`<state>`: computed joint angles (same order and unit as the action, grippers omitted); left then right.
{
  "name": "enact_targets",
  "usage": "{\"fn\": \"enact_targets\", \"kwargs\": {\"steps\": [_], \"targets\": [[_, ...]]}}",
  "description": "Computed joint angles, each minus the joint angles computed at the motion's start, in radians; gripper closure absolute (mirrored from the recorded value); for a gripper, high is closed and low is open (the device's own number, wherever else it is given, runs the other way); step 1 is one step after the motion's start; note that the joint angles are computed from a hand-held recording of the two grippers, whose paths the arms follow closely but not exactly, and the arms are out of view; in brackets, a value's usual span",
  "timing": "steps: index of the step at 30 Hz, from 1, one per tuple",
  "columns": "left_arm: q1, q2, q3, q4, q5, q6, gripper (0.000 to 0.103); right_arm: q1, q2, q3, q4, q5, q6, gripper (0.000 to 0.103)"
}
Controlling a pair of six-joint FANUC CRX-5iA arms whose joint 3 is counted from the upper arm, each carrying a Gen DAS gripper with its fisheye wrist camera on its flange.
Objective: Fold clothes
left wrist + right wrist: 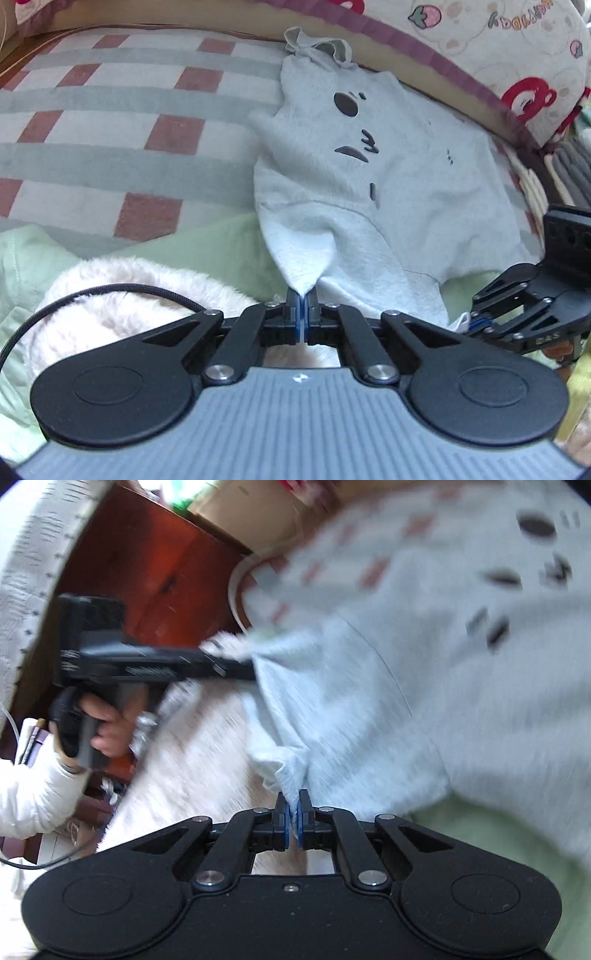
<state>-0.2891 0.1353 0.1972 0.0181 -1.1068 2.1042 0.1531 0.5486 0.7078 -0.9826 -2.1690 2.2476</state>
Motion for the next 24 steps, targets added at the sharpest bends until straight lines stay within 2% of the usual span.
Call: {"fn": "enact_targets", "kwargs": {"steps": [3, 6, 9, 11, 13, 15, 17, 19, 21, 24], "targets": [[-0.002, 0.007, 0.028, -0.017, -0.019, -0.014, 0.102, -0.005, 0.014, 0.005, -0.029, -0.023, -0.024, 0.096], [0.001, 0.015, 0.047, -0.002, -0.040, -0.039, 0.101, 0.013, -0.006, -0.014, 0.023, -0.004, 0.028, 0.096], [-0.023, 0.011, 0.075, -0.070, -0.053, -0.025, 0.099, 0.020, -0.024, -0.045, 0.050, 0.008, 0.058, 0.096], [-0.039, 0.028, 0.119, -0.144, -0.071, -0.038, 0.091, 0.021, -0.023, -0.046, 0.045, 0.000, 0.061, 0.096], [-0.029, 0.054, 0.154, -0.174, -0.089, -0.086, 0.063, 0.033, -0.028, -0.049, 0.068, -0.007, 0.099, 0.092], [0.016, 0.097, 0.167, -0.118, -0.073, -0.126, 0.058, 0.059, -0.036, -0.059, 0.116, -0.011, 0.155, 0.090], [0.063, 0.148, 0.184, -0.050, -0.059, -0.165, 0.058, 0.073, -0.040, -0.052, 0.124, -0.026, 0.174, 0.082], [0.096, 0.209, 0.206, 0.000, -0.034, -0.154, 0.053, 0.076, -0.034, -0.024, 0.098, -0.069, 0.174, 0.076], [0.125, 0.276, 0.237, 0.046, -0.013, -0.134, 0.053, 0.074, -0.026, 0.015, 0.060, -0.116, 0.164, 0.075], [0.156, 0.367, 0.283, 0.099, 0.024, -0.098, 0.053, 0.079, -0.024, 0.075, 0.092, -0.087, 0.173, 0.075]]}}
